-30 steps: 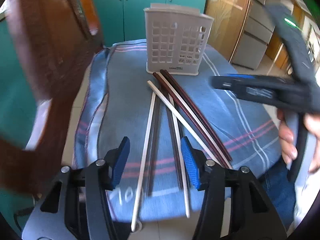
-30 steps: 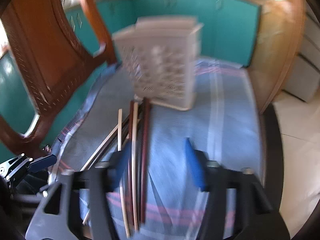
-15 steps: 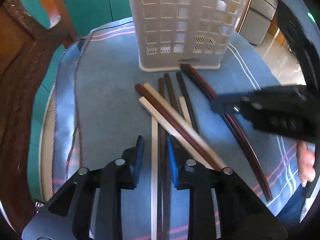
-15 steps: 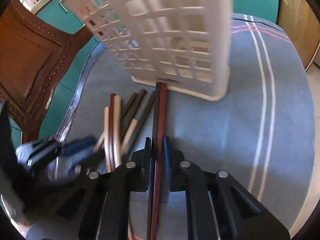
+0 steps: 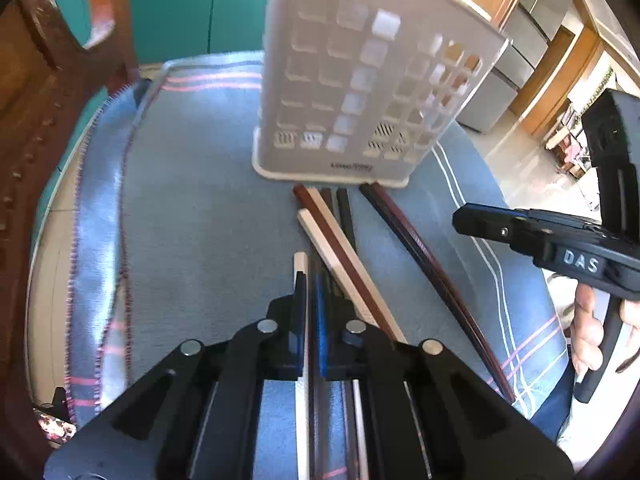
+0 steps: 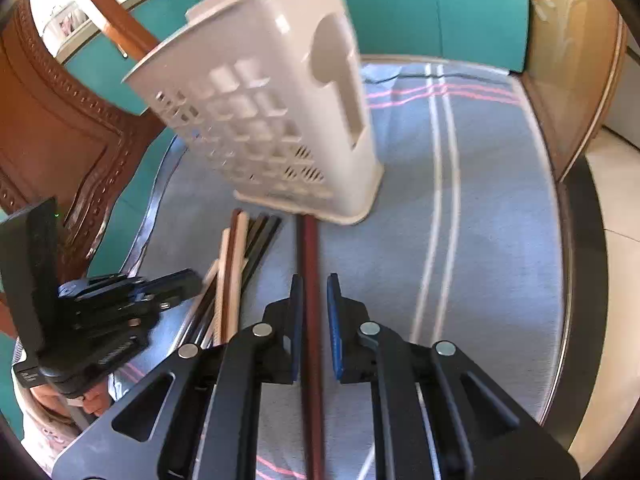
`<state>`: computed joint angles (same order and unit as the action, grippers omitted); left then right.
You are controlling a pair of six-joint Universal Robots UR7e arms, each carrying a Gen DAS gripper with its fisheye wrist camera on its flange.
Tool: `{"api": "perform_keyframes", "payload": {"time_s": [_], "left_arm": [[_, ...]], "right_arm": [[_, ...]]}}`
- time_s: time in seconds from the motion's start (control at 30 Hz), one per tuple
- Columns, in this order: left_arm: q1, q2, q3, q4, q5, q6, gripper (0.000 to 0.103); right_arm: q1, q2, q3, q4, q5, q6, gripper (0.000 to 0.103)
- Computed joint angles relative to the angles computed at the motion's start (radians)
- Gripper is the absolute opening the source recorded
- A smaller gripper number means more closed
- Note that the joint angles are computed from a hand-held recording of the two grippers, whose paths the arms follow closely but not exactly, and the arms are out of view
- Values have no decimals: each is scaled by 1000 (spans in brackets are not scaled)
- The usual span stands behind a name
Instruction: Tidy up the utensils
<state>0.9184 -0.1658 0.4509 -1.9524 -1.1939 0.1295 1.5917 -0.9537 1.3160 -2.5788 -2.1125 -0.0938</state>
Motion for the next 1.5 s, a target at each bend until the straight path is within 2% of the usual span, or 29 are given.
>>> {"api": "perform_keyframes", "payload": {"time_s": [0.07, 0.1, 0.2, 0.23, 0.5, 0.63, 0.8, 0.93, 1.07, 1.13, 1.3, 1.37, 1.5], "left_arm": [[-2, -10, 19, 4, 7, 4, 6], [-6, 12, -25, 36, 12, 0, 6], [-19, 8, 13, 19, 97, 14, 7], [-21, 12, 12, 27, 116, 9, 7], [-37, 7, 32, 2, 141, 9, 9], [-42, -10, 81, -33, 150, 4, 9], [-28, -3, 71, -37, 149, 8, 9], [-25, -10, 84, -46, 152, 16, 9], [-22, -1, 65, -39, 150, 19, 10], [-20, -1, 64, -41, 150, 23, 10], [-24, -10, 95, -77, 164, 39, 10], [-26, -10, 102, -87, 170, 46, 10], [-26, -11, 106, -95, 173, 50, 10]], "right_arm": [[-4, 4, -9, 19, -15, 11, 15], [-6, 6, -13, 34, -18, 13, 17], [0, 48, -53, 53, -46, -9, 20], [1, 54, -27, 20, -54, -21, 20], [9, 99, -15, -17, -81, -49, 20], [-2, 97, -26, 10, -54, -19, 20], [-38, 40, 4, 50, 43, 23, 20], [-46, 26, 17, 48, 52, 37, 20], [-19, 54, 4, 27, -31, -9, 21], [-4, 74, 3, -11, -88, -47, 23], [18, 125, 2, -132, -166, -123, 24], [16, 129, -3, -124, -153, -103, 24], [-13, 95, 2, -62, -44, -16, 24]]}}
